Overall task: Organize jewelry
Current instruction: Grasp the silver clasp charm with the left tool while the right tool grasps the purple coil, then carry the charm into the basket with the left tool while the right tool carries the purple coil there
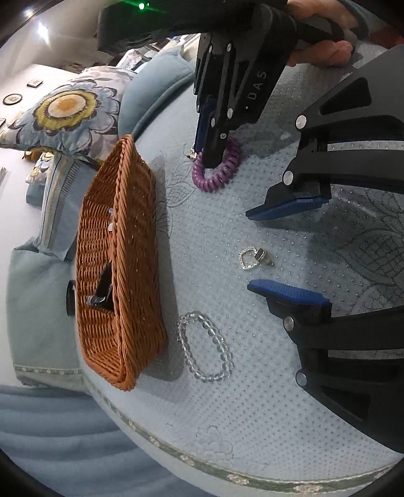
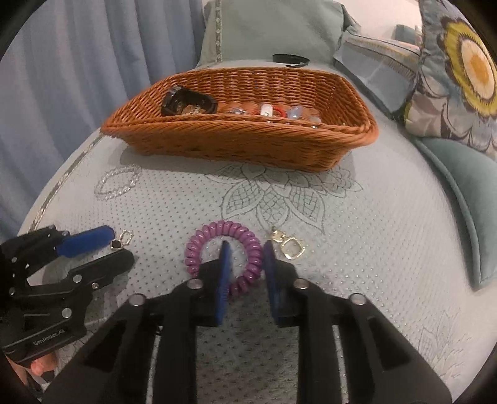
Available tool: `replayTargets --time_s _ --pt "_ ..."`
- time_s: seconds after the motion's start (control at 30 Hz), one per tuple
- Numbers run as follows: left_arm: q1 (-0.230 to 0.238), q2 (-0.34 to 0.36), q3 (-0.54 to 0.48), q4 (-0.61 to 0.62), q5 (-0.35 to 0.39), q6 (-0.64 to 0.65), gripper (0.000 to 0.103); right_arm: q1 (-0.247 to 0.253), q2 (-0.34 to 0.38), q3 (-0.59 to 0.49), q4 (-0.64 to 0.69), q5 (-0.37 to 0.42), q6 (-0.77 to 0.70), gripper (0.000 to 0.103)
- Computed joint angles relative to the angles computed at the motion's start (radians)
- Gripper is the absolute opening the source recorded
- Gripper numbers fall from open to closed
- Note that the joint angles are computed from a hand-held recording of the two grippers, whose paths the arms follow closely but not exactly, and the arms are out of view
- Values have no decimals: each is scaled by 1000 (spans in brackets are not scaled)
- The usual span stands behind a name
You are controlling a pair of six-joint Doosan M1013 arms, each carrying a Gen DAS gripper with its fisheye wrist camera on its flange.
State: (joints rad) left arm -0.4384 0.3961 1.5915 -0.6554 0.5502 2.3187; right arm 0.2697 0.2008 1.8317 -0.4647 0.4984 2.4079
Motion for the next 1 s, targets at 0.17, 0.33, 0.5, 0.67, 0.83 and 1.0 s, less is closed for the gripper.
replayTargets --time_s 0.17,0.33,0.5,0.67,0.83,1.0 --pt "-2 -1 1 34 -19 -46 9 4 -8 10 -1 -13 -6 11" --pt "2 -10 12 -16 -35 3 9 4 -19 21 27 -51 -40 9" --pt "10 -24 33 -115 -62 90 9 7 -38 42 -18 -101 4 9" --pt "15 -29 38 -158 -68 121 9 -2 -54 59 -3 -148 -2 9" --pt "25 -43 59 -313 -87 252 8 -2 -63 68 -32 -171 29 9" --pt "29 -49 70 -399 -97 319 9 -2 -71 78 -84 -194 81 9"
